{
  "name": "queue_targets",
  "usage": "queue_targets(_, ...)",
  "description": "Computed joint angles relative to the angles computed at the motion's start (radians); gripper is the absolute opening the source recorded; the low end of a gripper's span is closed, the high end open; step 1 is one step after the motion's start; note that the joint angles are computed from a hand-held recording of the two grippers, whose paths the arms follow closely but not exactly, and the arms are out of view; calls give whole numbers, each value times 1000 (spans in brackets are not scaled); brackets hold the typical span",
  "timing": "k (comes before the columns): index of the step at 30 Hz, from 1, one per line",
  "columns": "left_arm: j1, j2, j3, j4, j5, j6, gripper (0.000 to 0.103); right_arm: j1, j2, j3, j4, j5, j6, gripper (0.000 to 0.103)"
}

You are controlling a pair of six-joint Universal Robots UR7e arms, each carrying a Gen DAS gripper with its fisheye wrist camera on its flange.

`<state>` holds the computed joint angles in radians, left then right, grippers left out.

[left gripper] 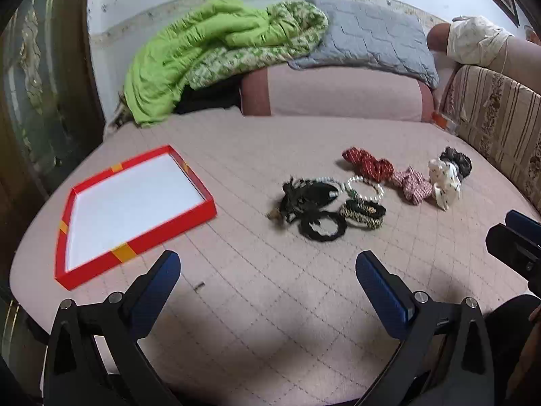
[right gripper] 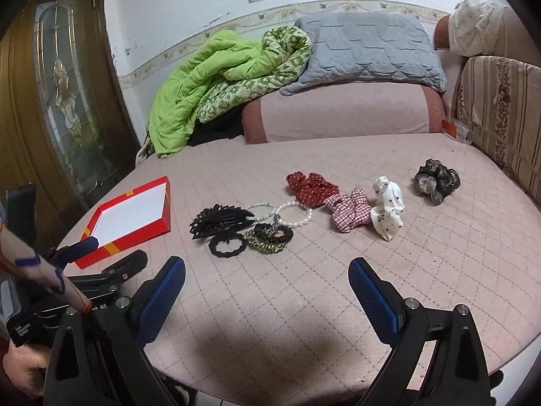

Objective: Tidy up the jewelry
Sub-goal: 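Move the left gripper to the black claw hair clip and grasp it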

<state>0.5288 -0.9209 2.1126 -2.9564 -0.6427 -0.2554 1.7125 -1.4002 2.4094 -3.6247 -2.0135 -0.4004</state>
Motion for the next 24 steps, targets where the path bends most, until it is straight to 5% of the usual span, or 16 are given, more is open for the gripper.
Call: queue_targets(24,56,9,-26,38,-45,-40,103,19,50,-37,80,2,-9,99)
